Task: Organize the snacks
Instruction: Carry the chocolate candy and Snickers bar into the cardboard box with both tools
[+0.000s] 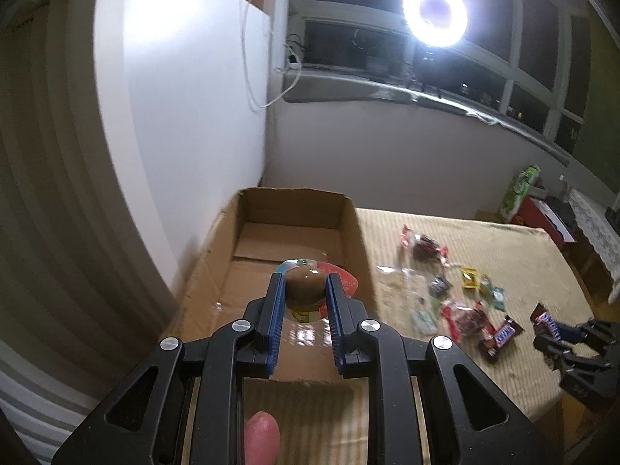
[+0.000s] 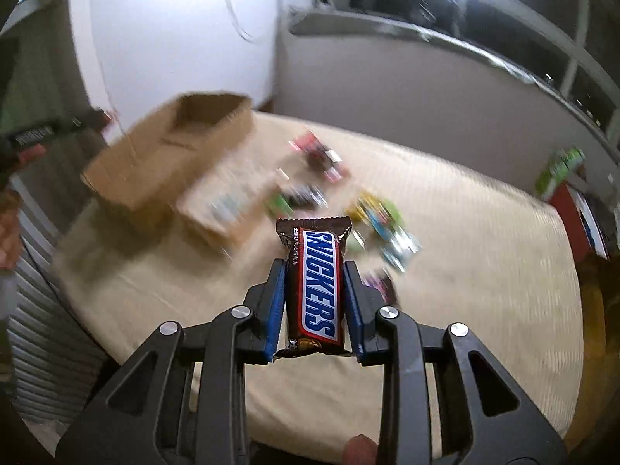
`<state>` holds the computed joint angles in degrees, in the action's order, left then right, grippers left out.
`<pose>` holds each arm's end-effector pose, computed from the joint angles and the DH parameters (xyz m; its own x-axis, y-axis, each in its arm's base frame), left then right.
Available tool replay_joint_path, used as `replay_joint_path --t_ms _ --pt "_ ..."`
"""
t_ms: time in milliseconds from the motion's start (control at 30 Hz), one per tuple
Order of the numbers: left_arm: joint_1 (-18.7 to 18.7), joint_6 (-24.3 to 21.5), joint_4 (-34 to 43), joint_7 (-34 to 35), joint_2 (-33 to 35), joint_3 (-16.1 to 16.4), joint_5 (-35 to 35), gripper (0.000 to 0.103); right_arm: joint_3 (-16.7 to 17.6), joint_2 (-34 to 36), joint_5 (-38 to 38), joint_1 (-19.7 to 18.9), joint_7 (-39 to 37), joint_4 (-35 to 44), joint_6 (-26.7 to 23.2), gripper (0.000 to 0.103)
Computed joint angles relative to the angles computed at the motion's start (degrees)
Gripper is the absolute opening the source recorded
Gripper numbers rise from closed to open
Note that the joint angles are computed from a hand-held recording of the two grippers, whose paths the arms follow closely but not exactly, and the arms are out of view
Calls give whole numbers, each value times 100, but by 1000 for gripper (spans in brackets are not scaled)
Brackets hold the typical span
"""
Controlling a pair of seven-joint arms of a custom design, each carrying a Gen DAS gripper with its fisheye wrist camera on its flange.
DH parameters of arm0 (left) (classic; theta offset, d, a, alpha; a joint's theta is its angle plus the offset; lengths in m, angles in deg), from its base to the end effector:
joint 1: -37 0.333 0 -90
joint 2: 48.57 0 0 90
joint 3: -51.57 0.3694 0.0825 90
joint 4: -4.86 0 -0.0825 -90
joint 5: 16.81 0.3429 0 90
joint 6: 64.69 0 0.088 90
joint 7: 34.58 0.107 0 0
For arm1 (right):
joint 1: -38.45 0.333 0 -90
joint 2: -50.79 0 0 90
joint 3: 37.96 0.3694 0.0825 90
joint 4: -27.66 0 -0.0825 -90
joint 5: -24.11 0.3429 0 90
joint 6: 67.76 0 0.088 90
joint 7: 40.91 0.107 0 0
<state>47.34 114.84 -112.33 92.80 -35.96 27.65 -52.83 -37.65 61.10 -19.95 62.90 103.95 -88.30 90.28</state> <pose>0.6016 -0.0706 0.5104 -0.2437 -0.9671 0.0732 -0.6246 0.0988 -0.7747 0.5299 0.2760 0.4913 0.0924 -0.9937 0.0633 -0.7601 -0.1115 -0.6402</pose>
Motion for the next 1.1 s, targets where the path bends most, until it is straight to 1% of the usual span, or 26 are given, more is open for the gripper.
replay_joint_path --t_ms 33,67,100,133,167,233,267,367,400,467,533,667,767,833,933,1100 --pt "-248 -17 47 -287 41 333 286 19 69 153 156 -28 -230 243 67 29" --pt "-384 -20 69 -505 69 530 491 19 109 302 301 -30 -443 466 117 29" --pt "-493 -37 113 -739 119 709 688 19 145 467 475 -12 -665 723 142 29" --pt "-510 -56 142 -888 155 776 829 19 205 673 724 -6 -957 1034 165 29" --pt "-614 -85 182 -1113 202 954 1045 19 271 854 954 -5 -1240 1302 157 29" --pt "-624 -129 234 -1352 267 1046 1298 19 433 1351 1392 14 -1836 2036 26 29" --pt "-618 -173 275 -1455 307 1076 1417 19 453 1534 1539 51 -2022 2308 -55 29" --pt "-632 -316 435 -1804 456 1191 1776 19 555 2233 2052 136 -2644 3368 -493 29" --pt "-607 -384 503 -1881 515 1189 1872 19 568 2528 2229 181 -2832 3837 -780 29" --pt "-596 -474 610 -2039 615 1222 2056 19 503 2948 2492 318 -3015 4495 -1185 29" --pt "-548 -513 676 -2121 695 1186 2179 19 463 3283 2744 395 -3230 4984 -1457 29" --pt "-508 -664 879 -2294 887 1201 2392 20 283 3671 3117 583 -3469 5534 -1768 29" --pt "-470 -745 977 -2361 991 1188 2483 20 125 3736 3309 701 -3543 5557 -1806 29" --pt "-456 -819 1036 -2406 1041 1192 2535 20 49 3845 3373 757 -3586 5718 -1897 29" --pt "-395 -844 1055 -2407 1070 1127 2535 21 -7 3978 3461 786 -3634 5924 -2005 29" --pt "-414 -861 1122 -2472 1139 1151 2588 21 -81 3989 3480 841 -3646 5889 -1998 29"
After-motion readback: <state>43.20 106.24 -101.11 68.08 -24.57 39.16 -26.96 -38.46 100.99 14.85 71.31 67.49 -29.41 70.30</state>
